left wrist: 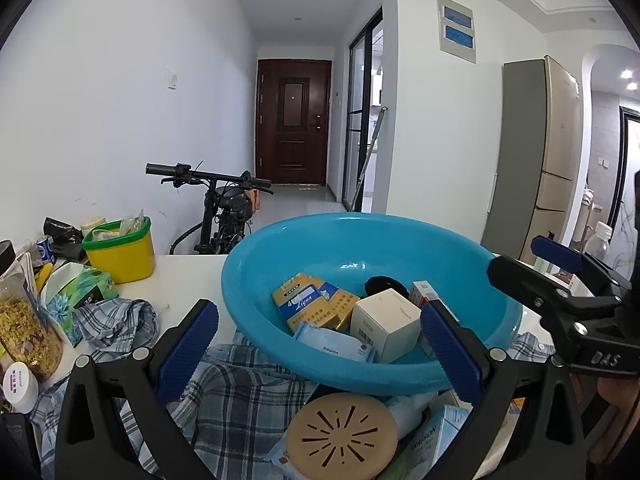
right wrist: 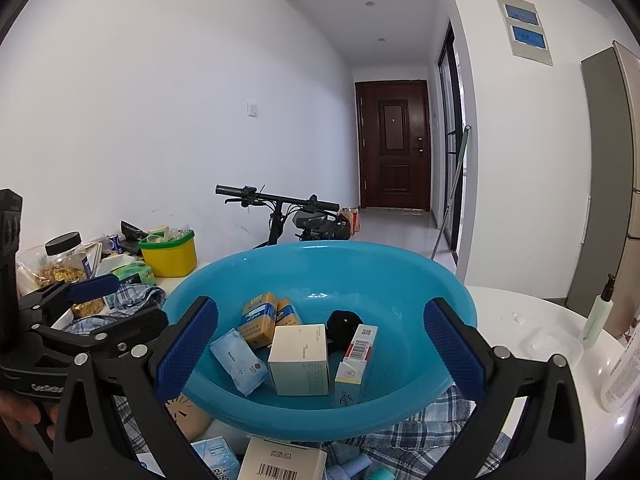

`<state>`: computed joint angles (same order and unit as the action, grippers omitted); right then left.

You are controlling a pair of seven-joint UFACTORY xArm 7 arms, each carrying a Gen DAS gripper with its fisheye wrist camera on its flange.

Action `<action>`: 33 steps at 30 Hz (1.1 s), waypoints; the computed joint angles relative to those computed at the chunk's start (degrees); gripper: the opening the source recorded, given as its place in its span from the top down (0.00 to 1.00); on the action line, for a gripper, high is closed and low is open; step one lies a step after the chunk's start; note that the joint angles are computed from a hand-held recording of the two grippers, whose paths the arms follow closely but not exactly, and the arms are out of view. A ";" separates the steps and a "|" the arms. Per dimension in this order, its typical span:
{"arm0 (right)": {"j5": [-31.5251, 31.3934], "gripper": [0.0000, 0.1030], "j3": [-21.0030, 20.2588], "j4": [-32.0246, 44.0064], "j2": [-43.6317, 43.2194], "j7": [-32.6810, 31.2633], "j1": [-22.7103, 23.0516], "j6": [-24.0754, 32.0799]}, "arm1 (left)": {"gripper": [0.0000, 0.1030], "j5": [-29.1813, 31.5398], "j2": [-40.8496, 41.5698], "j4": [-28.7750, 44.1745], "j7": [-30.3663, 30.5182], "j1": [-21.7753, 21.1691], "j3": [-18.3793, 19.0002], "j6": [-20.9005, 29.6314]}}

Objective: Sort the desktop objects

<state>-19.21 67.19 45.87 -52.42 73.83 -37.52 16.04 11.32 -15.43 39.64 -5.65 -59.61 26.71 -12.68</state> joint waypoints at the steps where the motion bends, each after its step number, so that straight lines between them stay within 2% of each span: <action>1: 0.01 0.00 0.10 0.09 0.13 -0.07 -0.04 -0.02 | 0.00 0.17 -0.33 -0.23 0.21 0.38 -0.35 0.20; 3: -0.02 0.00 0.23 0.26 0.10 -0.18 -0.13 -0.17 | 0.00 0.02 -1.07 -0.87 0.84 1.33 -1.38 0.38; 5: -0.12 0.00 0.33 0.61 -0.08 -0.62 -0.10 0.53 | 0.00 -0.92 -1.69 -1.52 1.25 4.51 -4.64 0.67; 7: -0.07 0.00 0.36 0.76 -0.31 -0.76 -0.04 0.58 | 0.00 -1.29 -2.87 -2.21 2.07 3.98 -4.33 1.20; 9: 0.31 0.00 0.28 0.49 -0.27 -0.42 0.02 -0.64 | 0.00 -1.91 -4.06 -3.56 3.08 5.80 -6.23 -0.21; 10: 0.47 0.00 0.31 0.35 -0.21 -0.25 0.04 -1.38 | 0.00 -1.74 -4.74 -4.28 3.44 7.20 -7.50 -0.87; 12: 0.36 0.00 1.05 1.15 0.02 -0.85 -0.49 -0.40 | 0.00 -2.16 -7.15 -6.31 3.53 13.25 -13.24 -1.40; 13: 0.26 0.00 1.45 1.62 0.27 -1.34 -0.82 0.12 | 0.00 -1.87 -8.64 -7.33 3.53 13.91 -13.73 -1.54; 18: 0.74 0.00 2.82 2.50 1.14 -2.71 -1.83 0.91 | 0.00 -1.67 -19.14 -14.67 5.18 14.26 -12.67 0.12; 21: 1.11 0.00 3.12 2.51 0.95 -3.14 -2.15 1.19 | 0.00 -2.43 -23.64 -19.94 7.18 14.46 -11.32 -0.61; 23: 1.46 0.00 3.14 2.43 1.14 -3.29 -2.14 1.14 | 0.00 -2.71 -25.27 -22.83 8.42 12.88 -8.39 -0.93; 26: 1.53 0.00 3.37 2.49 0.91 -3.69 -2.25 1.46 | 0.00 -2.51 -24.56 -24.93 10.72 8.43 -2.51 -1.93; 27: 1.60 0.00 3.50 2.55 0.96 -3.83 -2.28 1.56 | 0.00 -2.78 -23.58 -25.03 10.99 7.69 -1.59 -2.49; 29: 1.66 0.00 3.72 2.79 1.28 -4.35 -2.39 1.87 | 0.00 -4.13 -21.79 -24.17 10.35 9.15 -3.45 -0.34; 31: 1.68 0.00 4.04 3.24 1.20 -4.73 -2.70 2.18 | 0.00 -4.68 -21.86 -23.86 11.19 6.67 -0.85 0.81; 33: 1.85 0.00 3.85 3.34 0.83 -4.97 -2.44 2.02 | 0.00 -6.09 -21.89 -24.40 11.44 7.67 -1.97 0.60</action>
<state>-17.35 71.04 49.21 -51.59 68.86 -39.96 18.06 5.22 -37.32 15.24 5.79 -51.94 24.74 -12.08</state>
